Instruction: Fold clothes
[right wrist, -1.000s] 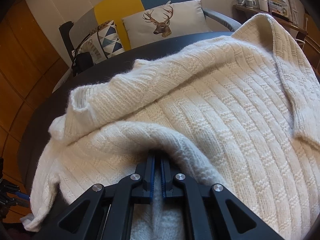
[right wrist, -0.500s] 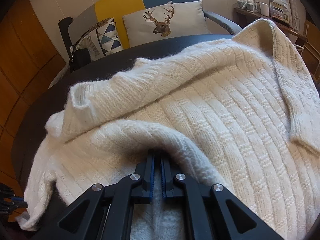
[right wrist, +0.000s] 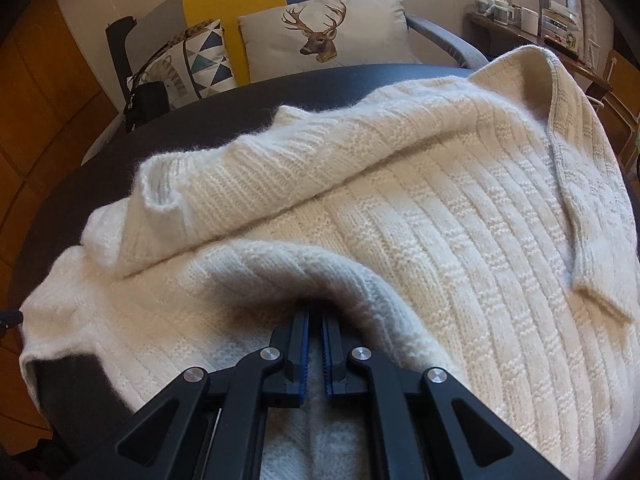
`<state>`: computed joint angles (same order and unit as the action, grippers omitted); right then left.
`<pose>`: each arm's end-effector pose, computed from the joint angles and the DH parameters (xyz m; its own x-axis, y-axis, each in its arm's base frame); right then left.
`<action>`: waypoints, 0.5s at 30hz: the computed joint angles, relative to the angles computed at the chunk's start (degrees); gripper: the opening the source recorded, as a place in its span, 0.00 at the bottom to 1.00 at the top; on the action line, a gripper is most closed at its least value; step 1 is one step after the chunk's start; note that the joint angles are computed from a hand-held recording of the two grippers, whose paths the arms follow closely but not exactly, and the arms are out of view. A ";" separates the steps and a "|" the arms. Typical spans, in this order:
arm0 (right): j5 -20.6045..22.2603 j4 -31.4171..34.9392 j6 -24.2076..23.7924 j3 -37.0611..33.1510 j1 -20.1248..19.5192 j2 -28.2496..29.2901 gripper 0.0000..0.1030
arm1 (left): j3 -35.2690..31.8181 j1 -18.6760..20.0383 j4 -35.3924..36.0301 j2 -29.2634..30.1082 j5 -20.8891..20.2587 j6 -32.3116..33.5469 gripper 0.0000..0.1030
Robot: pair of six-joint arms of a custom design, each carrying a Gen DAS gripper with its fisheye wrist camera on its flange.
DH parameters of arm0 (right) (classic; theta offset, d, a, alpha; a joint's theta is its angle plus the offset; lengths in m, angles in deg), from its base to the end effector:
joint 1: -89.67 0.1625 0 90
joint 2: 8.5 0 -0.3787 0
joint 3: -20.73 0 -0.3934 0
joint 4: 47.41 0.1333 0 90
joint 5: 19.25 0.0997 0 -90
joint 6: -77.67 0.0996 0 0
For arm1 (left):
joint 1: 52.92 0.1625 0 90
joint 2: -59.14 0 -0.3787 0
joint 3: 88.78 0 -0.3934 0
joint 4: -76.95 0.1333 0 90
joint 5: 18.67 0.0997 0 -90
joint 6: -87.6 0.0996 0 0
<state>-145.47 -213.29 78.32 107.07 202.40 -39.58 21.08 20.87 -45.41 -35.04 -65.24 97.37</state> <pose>0.3276 -0.5893 -0.0054 -0.8286 -0.1100 0.5490 -0.3523 0.8646 -0.3584 0.0633 -0.5052 0.3932 -0.6961 0.1692 -0.6977 0.3912 0.9043 -0.1711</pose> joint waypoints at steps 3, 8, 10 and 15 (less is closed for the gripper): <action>-0.13 0.98 2.30 -1.91 0.96 1.16 0.04 | -3.59 2.39 3.21 1.07 -7.50 -2.80 0.06; 2.91 -0.07 3.80 -2.00 0.07 1.19 0.04 | -6.05 0.52 -4.51 2.59 -11.67 1.70 0.11; 3.20 0.04 3.79 -2.54 0.05 1.58 0.04 | -8.73 -0.35 -4.21 6.10 -16.83 3.79 0.11; 3.78 -2.20 2.74 -1.98 -0.27 1.78 0.04 | -17.11 -0.23 0.00 20.01 -37.66 -0.45 0.18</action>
